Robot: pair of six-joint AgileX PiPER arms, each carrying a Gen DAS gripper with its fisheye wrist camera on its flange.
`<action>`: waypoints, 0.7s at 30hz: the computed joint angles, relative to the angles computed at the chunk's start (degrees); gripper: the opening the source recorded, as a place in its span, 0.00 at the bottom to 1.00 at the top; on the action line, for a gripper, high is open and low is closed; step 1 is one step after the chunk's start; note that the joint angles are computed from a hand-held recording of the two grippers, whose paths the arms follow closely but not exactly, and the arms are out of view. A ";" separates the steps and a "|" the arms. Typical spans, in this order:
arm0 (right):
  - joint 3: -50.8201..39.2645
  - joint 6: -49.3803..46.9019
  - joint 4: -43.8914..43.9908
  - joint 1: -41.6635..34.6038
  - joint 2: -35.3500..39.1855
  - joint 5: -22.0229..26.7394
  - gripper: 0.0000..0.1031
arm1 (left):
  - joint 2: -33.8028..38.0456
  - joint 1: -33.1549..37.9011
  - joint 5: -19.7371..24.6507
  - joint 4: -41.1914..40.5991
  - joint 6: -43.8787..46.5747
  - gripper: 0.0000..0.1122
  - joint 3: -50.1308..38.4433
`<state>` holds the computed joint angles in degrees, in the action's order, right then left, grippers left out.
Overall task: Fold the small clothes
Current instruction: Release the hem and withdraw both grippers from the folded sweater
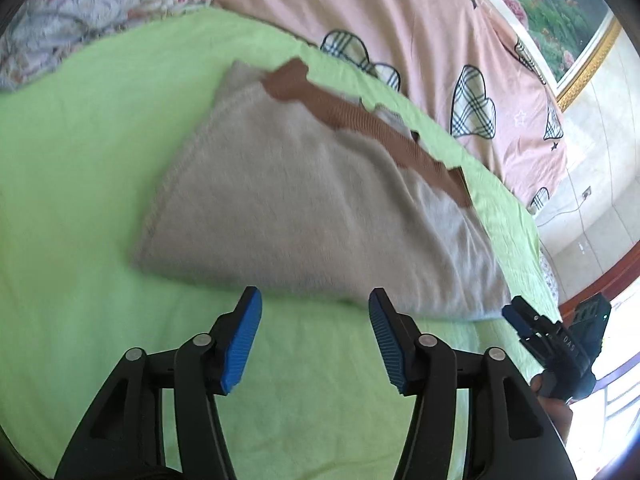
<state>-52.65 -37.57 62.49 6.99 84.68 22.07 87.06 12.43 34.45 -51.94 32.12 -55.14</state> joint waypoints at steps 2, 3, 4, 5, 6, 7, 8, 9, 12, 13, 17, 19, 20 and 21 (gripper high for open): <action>2.39 -1.08 1.88 1.60 -0.77 -0.66 0.52 | 0.31 -0.42 0.79 -2.26 0.59 0.52 1.47; 3.02 -1.76 2.69 2.17 -0.82 -0.55 0.52 | 0.38 -0.61 1.26 -3.72 1.30 0.52 2.07; 3.78 -2.23 3.17 3.00 -1.07 -0.48 0.52 | 0.11 -1.13 1.10 -4.91 2.03 0.52 2.96; 4.39 -2.45 3.46 3.65 -1.34 -0.67 0.52 | -0.24 -2.02 0.35 -5.20 1.96 0.53 3.71; 4.95 -2.81 4.07 4.22 -1.58 -0.81 0.52 | -0.51 -2.78 -0.32 -5.22 1.74 0.55 4.19; 5.48 -3.85 5.34 4.53 -1.76 -0.56 0.53 | -0.81 -3.72 -1.16 -5.41 1.37 0.56 4.70; 5.91 -4.48 6.18 4.82 -1.95 -0.35 0.53 | -0.85 -4.07 -1.62 -6.09 1.76 0.58 5.14; 5.87 -4.34 6.05 4.99 -1.91 -0.21 0.53 | -0.84 -4.55 -2.11 -6.55 1.55 0.61 5.34; 6.04 -4.83 6.61 5.32 -2.37 -0.18 0.54 | 0.02 -3.91 -2.26 -10.27 3.04 0.66 5.51; 6.01 -4.39 6.21 5.38 -2.62 -0.33 0.55 | 0.67 -3.03 -1.77 -12.44 4.54 0.67 5.33; 5.88 -4.36 6.51 4.88 -3.12 -0.02 0.56 | 4.77 1.95 -0.47 -23.78 11.45 0.70 4.36; 5.60 -3.75 6.09 4.78 -3.16 0.14 0.56 | 6.63 3.55 0.17 -26.48 12.09 0.70 2.83; 5.39 -3.86 6.12 4.45 -3.10 0.60 0.56 | 7.27 3.76 -0.55 -26.45 11.39 0.70 1.82; 5.29 -3.88 6.17 4.37 -3.02 0.70 0.56 | 7.87 3.59 -2.27 -25.81 10.27 0.69 0.65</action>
<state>-47.36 -41.45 68.65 11.36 81.67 22.77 94.93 16.01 32.19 -77.76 42.39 -54.49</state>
